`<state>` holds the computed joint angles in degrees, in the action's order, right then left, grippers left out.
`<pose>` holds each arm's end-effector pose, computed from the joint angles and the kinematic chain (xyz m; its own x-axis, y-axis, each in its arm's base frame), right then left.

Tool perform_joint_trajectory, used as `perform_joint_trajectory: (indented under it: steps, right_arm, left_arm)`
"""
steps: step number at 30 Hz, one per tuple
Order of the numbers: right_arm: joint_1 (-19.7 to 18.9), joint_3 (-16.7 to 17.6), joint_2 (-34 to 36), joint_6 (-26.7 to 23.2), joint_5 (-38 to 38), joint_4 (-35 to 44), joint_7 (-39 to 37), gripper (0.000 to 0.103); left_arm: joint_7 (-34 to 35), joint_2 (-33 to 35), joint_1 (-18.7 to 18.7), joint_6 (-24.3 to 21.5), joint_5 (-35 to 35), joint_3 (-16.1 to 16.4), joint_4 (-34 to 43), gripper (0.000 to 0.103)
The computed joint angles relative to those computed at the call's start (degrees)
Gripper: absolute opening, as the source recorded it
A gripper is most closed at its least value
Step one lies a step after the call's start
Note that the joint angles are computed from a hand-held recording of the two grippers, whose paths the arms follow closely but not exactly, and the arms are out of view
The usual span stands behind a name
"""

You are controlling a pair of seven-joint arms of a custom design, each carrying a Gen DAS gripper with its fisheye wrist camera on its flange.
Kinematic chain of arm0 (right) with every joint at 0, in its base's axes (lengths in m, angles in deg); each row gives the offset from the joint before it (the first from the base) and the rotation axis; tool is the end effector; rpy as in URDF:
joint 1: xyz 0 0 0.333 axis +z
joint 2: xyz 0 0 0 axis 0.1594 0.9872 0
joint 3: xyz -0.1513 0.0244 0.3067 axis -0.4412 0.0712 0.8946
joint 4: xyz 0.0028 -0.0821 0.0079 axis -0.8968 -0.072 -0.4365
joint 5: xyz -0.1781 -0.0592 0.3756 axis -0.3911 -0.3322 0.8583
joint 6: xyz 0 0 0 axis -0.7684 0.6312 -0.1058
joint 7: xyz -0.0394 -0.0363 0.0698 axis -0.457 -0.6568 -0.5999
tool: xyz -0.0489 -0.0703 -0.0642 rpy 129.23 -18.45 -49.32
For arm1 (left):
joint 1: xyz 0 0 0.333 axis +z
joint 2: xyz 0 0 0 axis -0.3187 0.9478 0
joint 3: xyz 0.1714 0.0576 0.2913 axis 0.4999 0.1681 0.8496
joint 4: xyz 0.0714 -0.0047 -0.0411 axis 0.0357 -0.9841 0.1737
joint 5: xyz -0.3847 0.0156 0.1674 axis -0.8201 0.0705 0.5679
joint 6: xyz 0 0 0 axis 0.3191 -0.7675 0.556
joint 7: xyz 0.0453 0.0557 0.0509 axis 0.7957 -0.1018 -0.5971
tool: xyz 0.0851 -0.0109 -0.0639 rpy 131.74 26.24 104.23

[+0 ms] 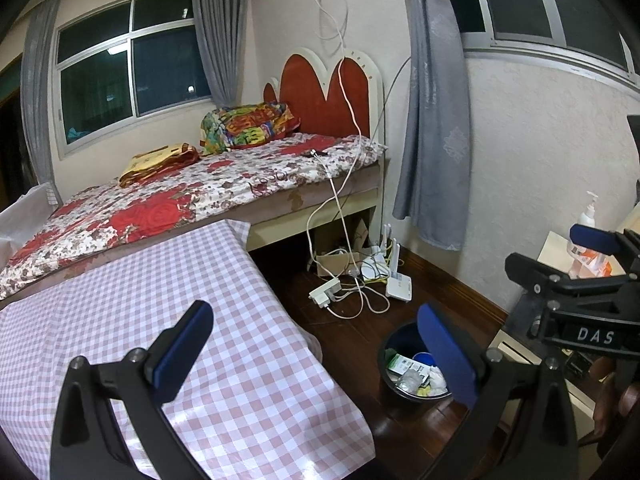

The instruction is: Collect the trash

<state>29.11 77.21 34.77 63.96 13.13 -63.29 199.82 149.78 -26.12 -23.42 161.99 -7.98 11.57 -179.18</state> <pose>0.6438 0.2378 0.7075 0.0242 -0.9975 0.0665 -0.5248 -0.0693 -0.8484 0.6535 -0.1567 0.6966 -0.1087 -0.9915 -0.0711 -0.4747 0.1146 -0.8727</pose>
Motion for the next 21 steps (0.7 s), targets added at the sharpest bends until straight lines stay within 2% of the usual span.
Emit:
perform_joint_trajectory:
  steps: [11,14,21]
  right_arm:
    - [0.0,0.1,-0.2,-0.4,0.1,-0.2,0.0,0.103]
    - [0.0,0.1,-0.2,-0.6,0.1,-0.2,-0.1,0.103]
    - [-0.1,0.1,-0.2,-0.5,0.2,-0.2,-0.1,0.103]
  left_arm:
    - [4.6,-0.3,0.7,1.4,-4.4,-0.5,-0.9,0.103]
    - [8.9,-0.3,1.4,1.7,-9.1,-1.2,-1.2,0.103]
    - [10.3,-0.4,1.1,1.4,-10.0,-1.1,-1.3,0.103]
